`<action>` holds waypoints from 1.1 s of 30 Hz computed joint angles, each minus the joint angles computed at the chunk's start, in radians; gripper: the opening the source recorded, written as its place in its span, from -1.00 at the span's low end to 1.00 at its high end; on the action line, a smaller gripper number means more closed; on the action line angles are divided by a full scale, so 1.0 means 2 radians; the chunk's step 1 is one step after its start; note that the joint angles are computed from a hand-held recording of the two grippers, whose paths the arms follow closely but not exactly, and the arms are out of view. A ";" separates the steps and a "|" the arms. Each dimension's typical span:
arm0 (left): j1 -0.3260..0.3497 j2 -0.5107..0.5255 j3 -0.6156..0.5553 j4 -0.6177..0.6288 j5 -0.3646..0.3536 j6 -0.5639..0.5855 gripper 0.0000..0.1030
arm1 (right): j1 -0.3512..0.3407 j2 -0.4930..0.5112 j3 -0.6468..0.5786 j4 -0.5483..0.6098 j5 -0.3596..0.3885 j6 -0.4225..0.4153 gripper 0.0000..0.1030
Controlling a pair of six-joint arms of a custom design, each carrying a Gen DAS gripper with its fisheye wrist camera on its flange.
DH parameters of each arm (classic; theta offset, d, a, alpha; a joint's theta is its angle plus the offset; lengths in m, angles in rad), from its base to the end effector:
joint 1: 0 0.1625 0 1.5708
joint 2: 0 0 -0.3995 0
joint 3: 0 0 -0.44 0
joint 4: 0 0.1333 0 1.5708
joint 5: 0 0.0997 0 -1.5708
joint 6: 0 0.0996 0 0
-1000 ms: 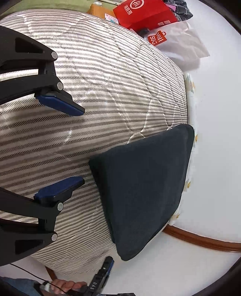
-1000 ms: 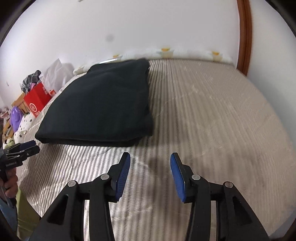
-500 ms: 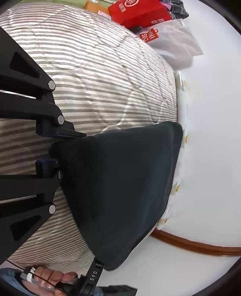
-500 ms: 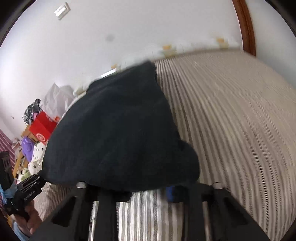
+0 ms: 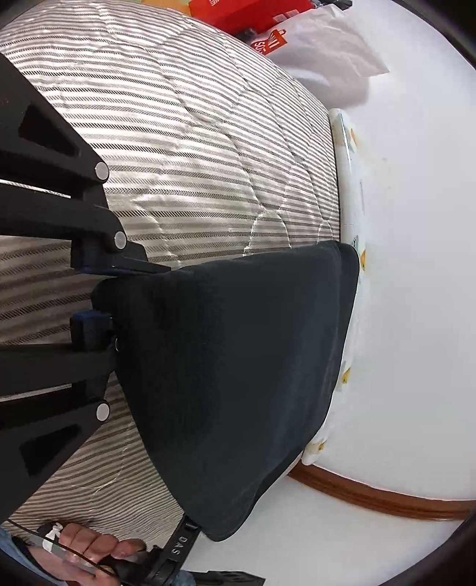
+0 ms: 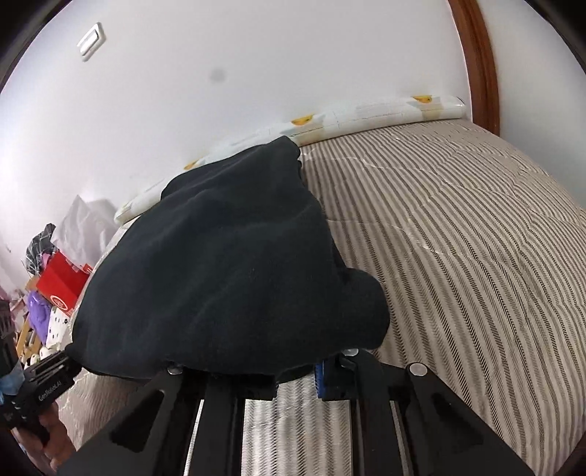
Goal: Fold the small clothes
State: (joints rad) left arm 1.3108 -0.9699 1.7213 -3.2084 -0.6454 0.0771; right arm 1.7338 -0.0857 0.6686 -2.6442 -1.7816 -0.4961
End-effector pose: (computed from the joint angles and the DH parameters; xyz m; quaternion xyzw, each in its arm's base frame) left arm 0.0369 -0.6895 0.2310 -0.0530 0.8291 -0.4189 0.3665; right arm 0.2569 -0.8690 -0.0844 0.2880 -0.9210 0.2212 0.1407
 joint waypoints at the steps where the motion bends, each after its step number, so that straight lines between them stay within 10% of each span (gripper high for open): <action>1: 0.000 -0.001 0.001 0.003 0.001 -0.003 -0.74 | 0.000 -0.001 0.002 0.002 -0.001 -0.003 -0.74; 12: -0.020 -0.074 0.083 0.030 -0.010 -0.032 -0.78 | 0.005 -0.099 0.130 -0.053 -0.048 -0.078 -0.52; 19: -0.026 -0.068 0.047 0.034 -0.022 -0.028 -0.78 | 0.011 -0.087 0.106 -0.050 0.001 -0.069 -0.50; 21: -0.020 -0.057 0.022 0.056 -0.033 -0.025 -0.46 | 0.012 -0.082 0.109 -0.067 0.027 -0.071 -0.48; 28: -0.001 -0.034 -0.002 0.100 -0.016 -0.029 -0.27 | 0.015 -0.031 0.049 -0.023 -0.066 -0.091 -0.53; 33: -0.004 -0.049 0.005 0.088 -0.018 -0.025 -0.26 | 0.020 -0.044 0.053 -0.021 -0.058 -0.107 -0.49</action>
State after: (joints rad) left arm 1.3021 -1.0673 1.7312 -3.0319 -0.6822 0.0262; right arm 1.7731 -0.1743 0.7746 -2.6865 -1.8972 -0.7102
